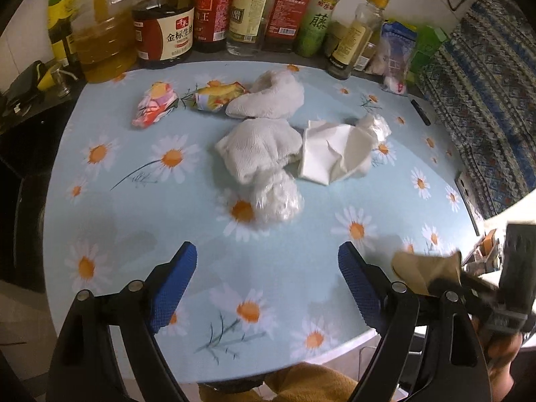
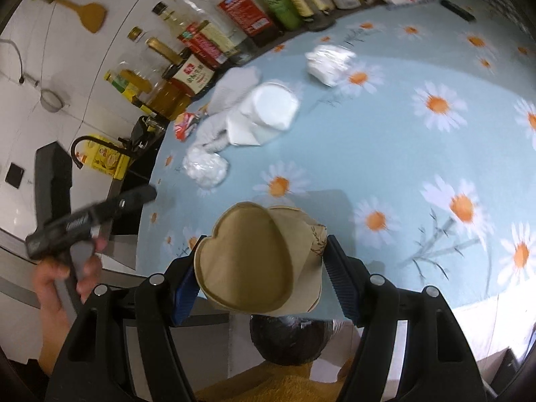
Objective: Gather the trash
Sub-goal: 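Grasp the clear plastic bag of tissue with the left gripper while the right gripper holds the cone, then carry the plastic bag and paper cone down toward the black bin with both grippers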
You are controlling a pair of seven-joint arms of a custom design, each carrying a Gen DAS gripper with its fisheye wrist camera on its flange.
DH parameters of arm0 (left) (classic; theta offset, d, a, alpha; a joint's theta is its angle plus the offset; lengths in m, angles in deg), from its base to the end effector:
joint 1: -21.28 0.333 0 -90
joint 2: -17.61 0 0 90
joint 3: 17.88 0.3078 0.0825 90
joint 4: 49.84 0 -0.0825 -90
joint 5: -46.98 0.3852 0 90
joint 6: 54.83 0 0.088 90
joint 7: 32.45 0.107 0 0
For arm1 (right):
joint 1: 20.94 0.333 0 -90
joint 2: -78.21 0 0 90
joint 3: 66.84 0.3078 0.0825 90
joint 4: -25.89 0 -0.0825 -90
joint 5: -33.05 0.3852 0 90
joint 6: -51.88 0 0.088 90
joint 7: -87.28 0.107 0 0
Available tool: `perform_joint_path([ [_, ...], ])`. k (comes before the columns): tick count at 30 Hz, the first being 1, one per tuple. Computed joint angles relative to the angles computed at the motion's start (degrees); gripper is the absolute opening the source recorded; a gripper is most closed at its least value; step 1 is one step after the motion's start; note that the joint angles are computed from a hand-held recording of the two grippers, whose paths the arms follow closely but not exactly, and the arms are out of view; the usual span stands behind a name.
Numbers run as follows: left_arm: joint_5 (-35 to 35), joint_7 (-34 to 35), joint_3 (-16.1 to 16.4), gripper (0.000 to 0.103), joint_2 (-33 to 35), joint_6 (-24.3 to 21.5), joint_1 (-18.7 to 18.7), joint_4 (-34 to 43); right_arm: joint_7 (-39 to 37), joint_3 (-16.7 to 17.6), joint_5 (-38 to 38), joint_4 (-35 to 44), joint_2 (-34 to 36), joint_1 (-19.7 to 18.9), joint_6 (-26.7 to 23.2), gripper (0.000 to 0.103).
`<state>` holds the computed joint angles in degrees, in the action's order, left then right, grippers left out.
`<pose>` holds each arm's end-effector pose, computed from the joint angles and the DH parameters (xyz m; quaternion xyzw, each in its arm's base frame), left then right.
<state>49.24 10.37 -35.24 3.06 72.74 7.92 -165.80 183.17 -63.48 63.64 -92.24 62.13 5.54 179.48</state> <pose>0.4450 -0.2801 0.5926 -0.7728 0.5926 -0.2131 0.0784 0.4369 0.2725 0.5970 -0.7302 0.6060 0.1083 0.2962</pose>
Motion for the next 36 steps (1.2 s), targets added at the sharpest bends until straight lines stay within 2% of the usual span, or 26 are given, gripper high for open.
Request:
perform_joint_path([
  [9, 1.5, -1.1, 0.9, 0.084, 7.5, 1.4, -0.1, 4.7, -0.4, -1.4, 1.2, -3.6, -3.7, -0.2, 1.1, 0.068],
  [15, 4.2, -2.8, 1.6, 0.084, 11.5, -0.2, -1.2, 7.7, -0.5, -1.8, 1.0, -4.3, -5.3, -0.1, 0.5, 0.068],
  [18, 4.6, -2.8, 2.1, 0.079, 12.9, -0.7, -1.7, 8.5, -0.3, -2.0, 0.7, -4.8, -6.1, -0.1, 0.5, 0.068],
  [20, 4.9, -2.6, 2.3, 0.066, 13.8, -1.7, -2.1, 9.1, 0.1, -2.1, 0.3, -5.2, -6.7, -0.3, 0.5, 0.068],
  [21, 5.1, -2.8, 2.4, 0.063, 13.9, -2.0, -2.3, 9.2, 0.3, -2.2, 0.2, -5.4, -6.9, -0.3, 0.5, 0.068],
  [23, 4.7, -3.2, 2.6, 0.051, 13.4, -0.9, -2.5, 8.2, 0.7, -2.2, -0.2, -5.7, -7.3, -0.3, 0.5, 0.068],
  [24, 4.6, -3.5, 2.7, 0.048, 13.2, -0.5, -2.5, 7.8, 0.8, -2.2, -0.4, -5.9, -7.5, -0.3, 0.5, 0.068],
  [28, 4.2, -4.9, 2.7, 0.047, 11.1, 2.4, -2.4, 5.0, 1.5, -2.0, -1.6, -6.2, -7.7, -0.3, 0.7, 0.068],
  [36, 4.9, -6.4, 1.5, 0.047, 6.9, 4.0, -2.1, 1.6, 0.7, -2.2, -1.2, -5.8, -7.5, 0.7, 0.9, 0.068],
])
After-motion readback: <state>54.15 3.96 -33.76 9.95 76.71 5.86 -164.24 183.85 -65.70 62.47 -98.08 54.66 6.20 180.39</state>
